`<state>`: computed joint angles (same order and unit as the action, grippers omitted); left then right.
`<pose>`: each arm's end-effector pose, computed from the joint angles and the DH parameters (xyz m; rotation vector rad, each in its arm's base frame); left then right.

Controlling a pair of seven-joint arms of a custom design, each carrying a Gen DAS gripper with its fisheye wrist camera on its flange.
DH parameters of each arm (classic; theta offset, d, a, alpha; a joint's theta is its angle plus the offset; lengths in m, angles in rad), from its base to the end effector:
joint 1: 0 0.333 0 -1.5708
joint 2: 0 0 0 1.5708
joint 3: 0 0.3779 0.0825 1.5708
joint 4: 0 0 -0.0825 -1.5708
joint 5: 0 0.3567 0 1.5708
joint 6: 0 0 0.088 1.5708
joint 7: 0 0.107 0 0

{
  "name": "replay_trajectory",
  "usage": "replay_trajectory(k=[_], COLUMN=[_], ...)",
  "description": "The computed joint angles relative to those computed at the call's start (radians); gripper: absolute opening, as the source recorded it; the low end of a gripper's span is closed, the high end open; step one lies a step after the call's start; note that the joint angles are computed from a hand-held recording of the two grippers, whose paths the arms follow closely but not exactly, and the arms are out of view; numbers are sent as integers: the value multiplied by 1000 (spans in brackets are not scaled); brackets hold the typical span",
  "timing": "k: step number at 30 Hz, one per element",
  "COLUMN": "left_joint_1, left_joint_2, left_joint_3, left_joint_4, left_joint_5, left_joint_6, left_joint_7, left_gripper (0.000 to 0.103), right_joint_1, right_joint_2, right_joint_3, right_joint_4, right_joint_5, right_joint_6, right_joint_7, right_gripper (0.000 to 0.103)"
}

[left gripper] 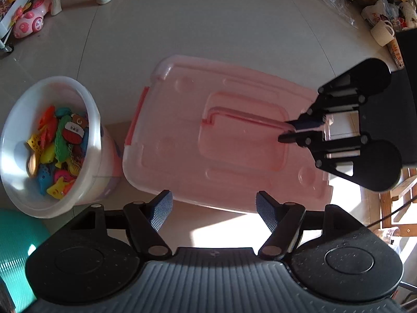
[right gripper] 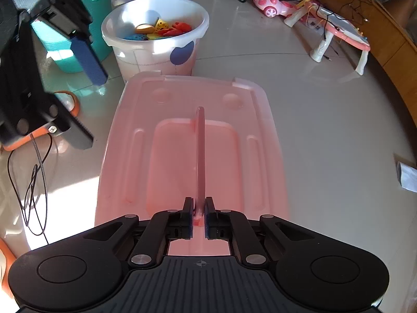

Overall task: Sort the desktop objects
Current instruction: 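Grasp the lid handle with the left tool while the right tool holds it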

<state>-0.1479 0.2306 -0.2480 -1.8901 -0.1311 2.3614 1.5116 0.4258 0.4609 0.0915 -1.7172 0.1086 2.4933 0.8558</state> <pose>0.5798 -0.2305 0.4872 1.9144 -2.4432 0.4563 0.6126 0.3359 0.4256 -2.7751 0.6070 -0.2431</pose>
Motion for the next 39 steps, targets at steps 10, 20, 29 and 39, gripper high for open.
replay_trajectory(k=[10, 20, 29, 39], left_joint_1=[-18, -2, -44, -53], left_joint_2=[114, 226, 313, 298], left_joint_3=[-15, -94, -60, -58], left_joint_4=[117, 228, 331, 306], left_joint_5=[161, 226, 209, 212], left_joint_6=[23, 31, -91, -50], left_joint_7=[232, 872, 974, 961], left_gripper=[75, 63, 18, 18], right_joint_1=[-2, -36, -36, -24], right_joint_2=[-26, -43, -31, -14], right_joint_3=[-7, 18, 14, 20], right_joint_4=[-18, -47, -64, -69], right_joint_5=[-6, 66, 87, 94], right_joint_6=[-11, 18, 65, 120], right_joint_7=[27, -5, -15, -18], right_gripper=[9, 16, 16, 6])
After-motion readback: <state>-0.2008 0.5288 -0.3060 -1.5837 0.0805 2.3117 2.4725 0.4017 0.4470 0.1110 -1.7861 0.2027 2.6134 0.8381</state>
